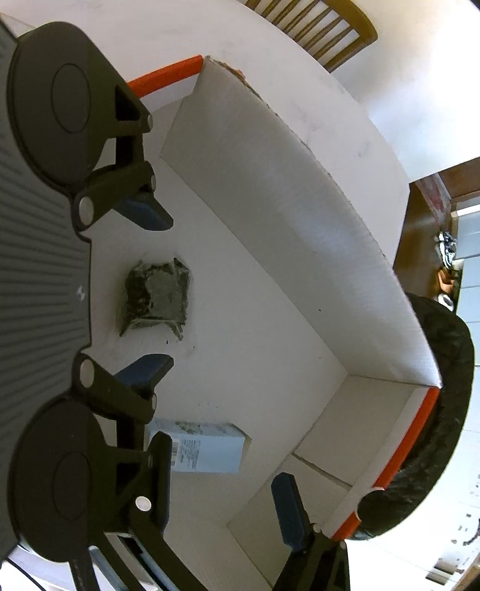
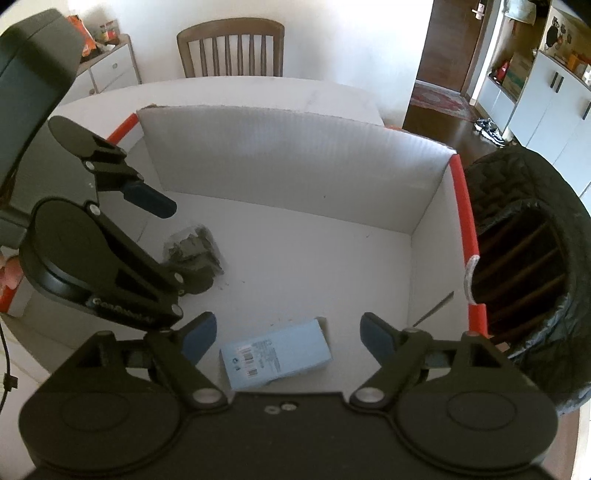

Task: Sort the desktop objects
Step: 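Lower both items onto the box floor and open both tools, then withdraw both open tools from the box back toward the snack pile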

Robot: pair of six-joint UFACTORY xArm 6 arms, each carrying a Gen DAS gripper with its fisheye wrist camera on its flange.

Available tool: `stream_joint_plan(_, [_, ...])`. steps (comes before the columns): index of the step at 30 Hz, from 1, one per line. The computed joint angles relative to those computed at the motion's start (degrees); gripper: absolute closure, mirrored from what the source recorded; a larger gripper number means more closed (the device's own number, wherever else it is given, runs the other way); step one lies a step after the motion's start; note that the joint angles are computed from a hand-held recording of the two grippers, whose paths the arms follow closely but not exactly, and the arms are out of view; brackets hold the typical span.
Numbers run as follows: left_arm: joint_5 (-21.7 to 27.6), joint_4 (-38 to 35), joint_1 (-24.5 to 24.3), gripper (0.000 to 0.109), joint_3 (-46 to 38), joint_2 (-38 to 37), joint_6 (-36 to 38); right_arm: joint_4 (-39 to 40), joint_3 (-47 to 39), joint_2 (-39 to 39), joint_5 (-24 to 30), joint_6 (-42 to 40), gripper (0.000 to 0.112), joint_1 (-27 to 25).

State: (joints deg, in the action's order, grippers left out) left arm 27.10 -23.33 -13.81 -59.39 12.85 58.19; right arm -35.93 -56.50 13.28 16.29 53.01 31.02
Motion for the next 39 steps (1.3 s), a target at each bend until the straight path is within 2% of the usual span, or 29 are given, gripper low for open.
stream_joint_plan(6, [-0.97,-3.96,-0.29,0.032,1.19,-1.78,2.23,-3.83,1.68,-2.89,-1.46,3.44,0.026,0.02])
stream_joint_plan(10, [-1.41,-8.72,0.0,0.025,1.75,-3.0,4.77,-5.92,3.54,-5.46,-2.87,5.68,0.025,-0.43])
stream_joint_plan(16, [-0.31,-16.19,0.33,0.023,1.99,-4.58,7.22,-11.25,5.92,-8.92,-4.06,9.96,0.024,-0.6])
stream_joint_plan(21, [0.37,-19.38,1.16,0.021,3.86,-7.73,10.06,-12.8,7.03,-10.49,-5.25,11.21,0.023,-0.72])
stream_joint_plan(26, [-1.08,-22.92,1.22,0.015,5.58,-9.49,11.87,-16.14,7.32,-11.33,-5.58,15.06,0.022,-0.52])
stream_joint_plan(29, [-1.49,-26.48,2.14,0.006,6.96,-11.27,15.53,-18.53,7.8,-12.19,-5.59,18.15,0.021,-0.37])
stream_joint_plan(39, [-1.09,-35.96,5.45,0.006,10.64,-16.42,23.26,-32.37,8.99,-15.31,-5.87,34.67,0.017,0.84])
